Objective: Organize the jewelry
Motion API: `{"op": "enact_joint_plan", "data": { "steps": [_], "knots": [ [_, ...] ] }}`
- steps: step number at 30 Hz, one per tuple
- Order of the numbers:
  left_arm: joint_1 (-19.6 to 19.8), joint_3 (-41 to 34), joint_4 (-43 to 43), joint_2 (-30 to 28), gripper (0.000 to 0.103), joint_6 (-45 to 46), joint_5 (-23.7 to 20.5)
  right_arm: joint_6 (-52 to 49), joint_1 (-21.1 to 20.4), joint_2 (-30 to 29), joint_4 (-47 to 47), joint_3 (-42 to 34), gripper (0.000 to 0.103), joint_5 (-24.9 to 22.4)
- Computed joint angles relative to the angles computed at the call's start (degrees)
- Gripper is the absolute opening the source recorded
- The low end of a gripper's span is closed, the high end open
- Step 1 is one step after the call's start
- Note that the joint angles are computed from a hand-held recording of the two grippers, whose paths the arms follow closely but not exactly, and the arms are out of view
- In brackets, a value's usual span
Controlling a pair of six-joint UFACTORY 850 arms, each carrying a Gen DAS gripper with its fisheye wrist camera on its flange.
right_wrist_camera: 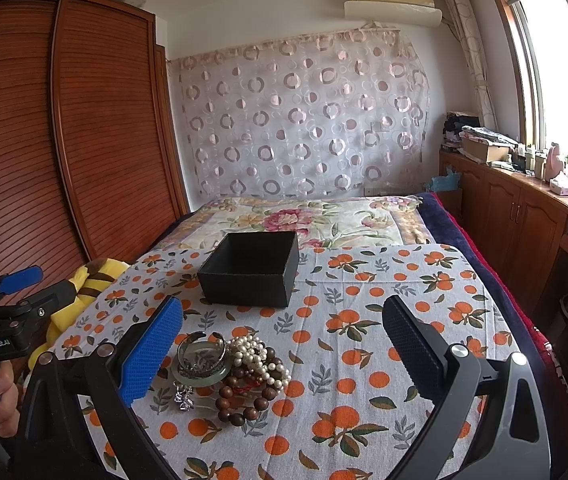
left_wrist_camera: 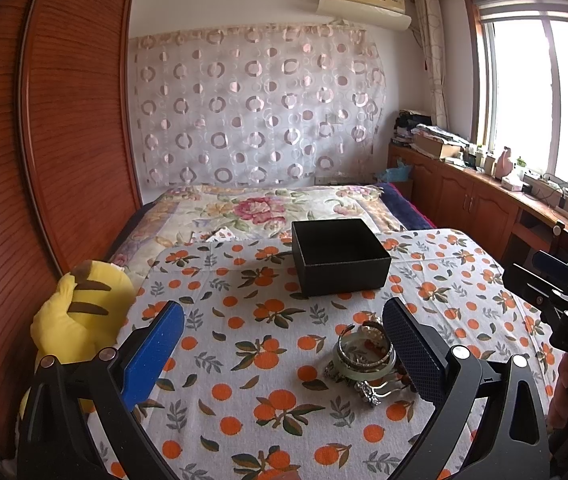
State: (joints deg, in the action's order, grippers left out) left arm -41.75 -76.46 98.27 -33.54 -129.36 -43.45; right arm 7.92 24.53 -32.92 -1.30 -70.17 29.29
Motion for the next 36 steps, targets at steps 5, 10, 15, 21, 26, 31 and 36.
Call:
{"op": "enact_joint_plan", "data": {
  "steps": [5, 10, 15, 21, 26, 31, 36],
  "knots": [
    [0.6, -0.2, 0.2, -0.9, 0.096, -0.9, 1.2, 0.3, 0.0, -0.5, -0.2, -0.8, 0.101, -0.9],
    [1.9, -0.5, -0.1, -1.7, 0.096, -1.4, 4.8, 1.7, -0.1, -2.2, -2.0, -1.4, 0.101, -1.4],
    [3.3, -1.0, -0.4, -2.7, 0.096, -1.1, 9.0, 3.5, -0.6, -4.7, -5.3, -3.7, 0.101, -4.6],
    [4.6, -2.2, -0.5, -4.3, 0.096, 0.1, 13.5, 4.8, -1.1, -7.2, -8.0, -5.7, 0.101, -7.5],
    [5.6, -3.6, 0.1, -6.0, 0.096, 0.7, 17.2, 11.6, -1.7, -9.5, -16.4, -8.2, 0.089, -10.5],
    [6.5, -5.2, 1.8, -7.5, 0.096, 0.3, 20.5, 20.3, -1.5, -11.2, -27.5, -10.2, 0.075, -12.9],
    [7.8, -8.5, -0.6, -9.8, 0.078, 4.8, 25.7, 25.3, -1.1, -12.4, -34.0, -11.2, 0.069, -14.2]
  ]
}}
